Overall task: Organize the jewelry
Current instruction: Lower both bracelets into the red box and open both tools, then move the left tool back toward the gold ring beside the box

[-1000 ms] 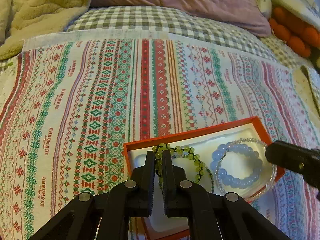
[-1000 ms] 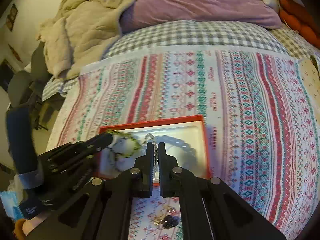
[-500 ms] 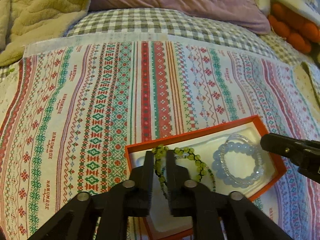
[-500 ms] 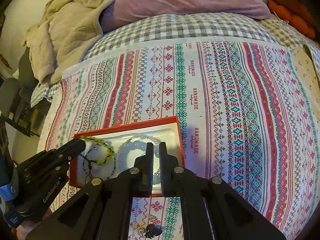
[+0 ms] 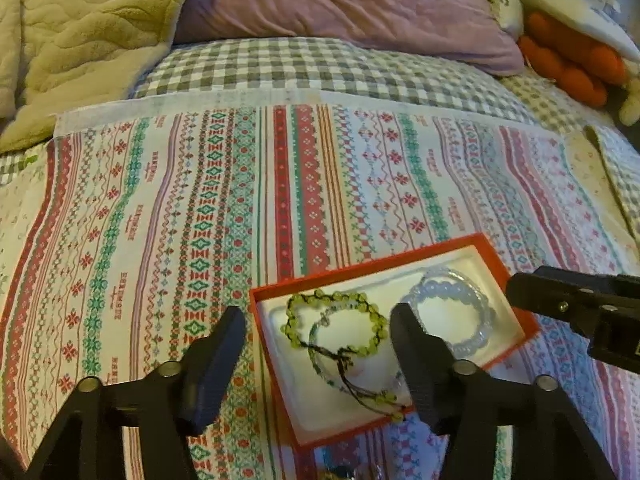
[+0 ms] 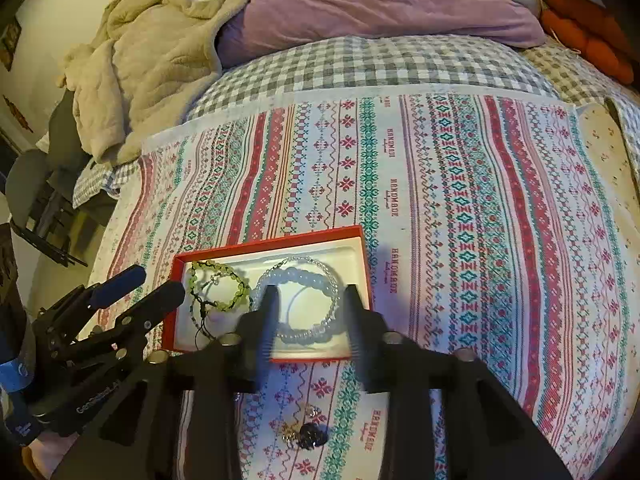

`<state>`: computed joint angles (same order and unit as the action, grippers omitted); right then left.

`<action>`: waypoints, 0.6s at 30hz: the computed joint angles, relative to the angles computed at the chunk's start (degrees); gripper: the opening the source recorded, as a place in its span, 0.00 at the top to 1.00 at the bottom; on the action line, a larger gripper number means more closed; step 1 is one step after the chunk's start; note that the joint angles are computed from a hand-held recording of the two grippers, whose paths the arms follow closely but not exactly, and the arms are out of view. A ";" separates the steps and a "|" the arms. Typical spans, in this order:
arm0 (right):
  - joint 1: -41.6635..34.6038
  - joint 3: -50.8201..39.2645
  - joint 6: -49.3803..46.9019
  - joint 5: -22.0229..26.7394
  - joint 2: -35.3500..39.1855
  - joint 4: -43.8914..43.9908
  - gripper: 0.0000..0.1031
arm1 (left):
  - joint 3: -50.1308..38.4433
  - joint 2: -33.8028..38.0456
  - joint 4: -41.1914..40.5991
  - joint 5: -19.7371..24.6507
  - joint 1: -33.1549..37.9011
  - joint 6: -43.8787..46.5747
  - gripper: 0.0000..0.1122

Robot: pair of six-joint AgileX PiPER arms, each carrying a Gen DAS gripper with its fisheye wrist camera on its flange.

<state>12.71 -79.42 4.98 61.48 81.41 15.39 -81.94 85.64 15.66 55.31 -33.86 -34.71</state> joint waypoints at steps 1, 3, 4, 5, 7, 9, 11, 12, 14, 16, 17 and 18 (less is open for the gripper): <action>-0.25 0.28 0.05 0.12 -0.70 0.10 0.52 | 0.13 -0.24 -0.16 0.19 -0.04 0.18 0.35; -0.61 0.56 0.08 0.23 -1.59 0.07 0.44 | 0.57 -0.94 0.19 0.91 -0.45 0.17 0.28; -0.75 0.66 0.09 0.43 -2.14 -0.10 0.41 | 0.90 -1.41 0.67 1.30 -0.79 -0.01 0.24; -0.85 0.72 0.07 0.57 -2.54 -0.25 0.40 | 1.04 -1.63 1.02 1.56 -1.06 -0.20 0.22; -0.91 1.03 0.16 0.90 -3.41 -0.78 0.38 | 1.54 -2.36 2.63 2.70 -1.94 -1.33 0.17; -0.92 1.27 0.05 1.25 -3.95 -1.06 0.35 | 2.11 -3.01 3.73 3.63 -2.65 -2.27 0.15; -0.69 1.77 0.01 1.54 -4.75 -1.47 0.34 | 2.45 -3.41 4.10 4.35 -3.05 -2.54 0.14; -0.53 2.02 -0.04 1.71 -5.13 -1.75 0.34 | 2.77 -3.75 4.13 4.71 -3.28 -2.51 0.13; 0.21 2.56 0.21 2.24 -6.07 -2.57 0.33 | 3.41 -4.39 3.85 5.19 -3.52 -2.17 0.12; 0.80 3.13 0.44 2.67 -6.96 -3.15 0.32 | 3.83 -4.83 3.43 5.60 -3.73 -1.95 0.11; 1.04 3.61 0.54 2.72 -7.48 -3.38 0.30 | 4.24 -5.18 3.08 5.87 -3.81 -1.87 0.11; 1.21 3.91 0.54 2.71 -7.76 -3.52 0.29 | 4.54 -5.40 2.89 5.99 -3.89 -1.93 0.11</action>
<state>13.92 -75.51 5.52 64.19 73.65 11.87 -77.40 80.24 18.55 61.29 -37.75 -36.64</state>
